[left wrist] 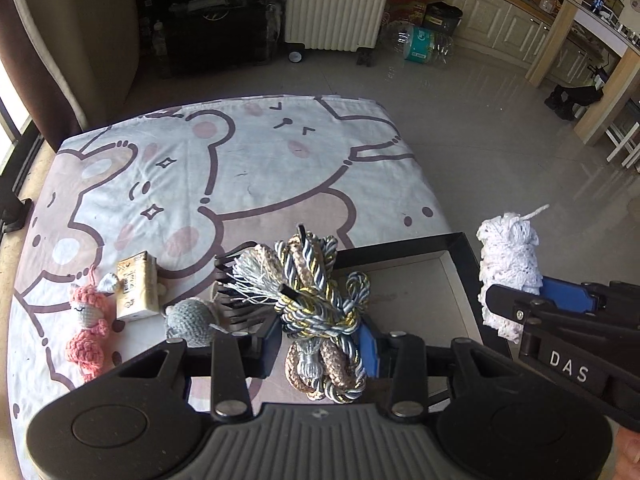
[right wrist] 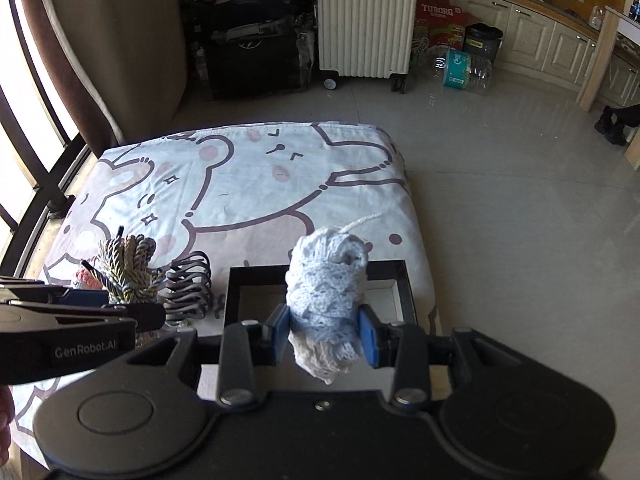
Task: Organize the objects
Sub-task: 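Lift the rope bundle with the left tool while the right tool carries the lace bundle over the black box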
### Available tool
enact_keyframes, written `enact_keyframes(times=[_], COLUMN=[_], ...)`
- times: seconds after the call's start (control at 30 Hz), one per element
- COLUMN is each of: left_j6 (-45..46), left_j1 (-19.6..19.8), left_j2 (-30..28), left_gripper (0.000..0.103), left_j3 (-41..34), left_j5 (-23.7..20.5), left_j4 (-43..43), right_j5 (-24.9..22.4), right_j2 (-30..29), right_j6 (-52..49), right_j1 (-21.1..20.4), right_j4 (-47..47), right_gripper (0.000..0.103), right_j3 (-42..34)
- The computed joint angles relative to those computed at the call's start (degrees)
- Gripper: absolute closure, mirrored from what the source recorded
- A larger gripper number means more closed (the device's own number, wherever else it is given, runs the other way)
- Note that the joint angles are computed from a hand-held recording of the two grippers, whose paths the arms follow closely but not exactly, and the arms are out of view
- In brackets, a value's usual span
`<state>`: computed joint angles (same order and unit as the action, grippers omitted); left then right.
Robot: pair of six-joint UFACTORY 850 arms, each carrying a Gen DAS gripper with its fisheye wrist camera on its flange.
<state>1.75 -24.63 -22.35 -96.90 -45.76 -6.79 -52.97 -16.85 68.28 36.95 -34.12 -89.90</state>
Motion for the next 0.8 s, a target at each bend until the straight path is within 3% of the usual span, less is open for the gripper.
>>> enact_keyframes(times=[0.8], left_j6=[3.65], left_j1=[-2.72], left_j2=[-4.3], left_gripper=[0.061], left_j3=[-0.59], left_j5=[-0.94], left_j4=[-3.55], right_j5=[3.67], right_j2=[0.88], right_j6=[1.17], right_j1=[-2.95], right_j4=[2.99], right_gripper=[0.065], right_j3=[6.05])
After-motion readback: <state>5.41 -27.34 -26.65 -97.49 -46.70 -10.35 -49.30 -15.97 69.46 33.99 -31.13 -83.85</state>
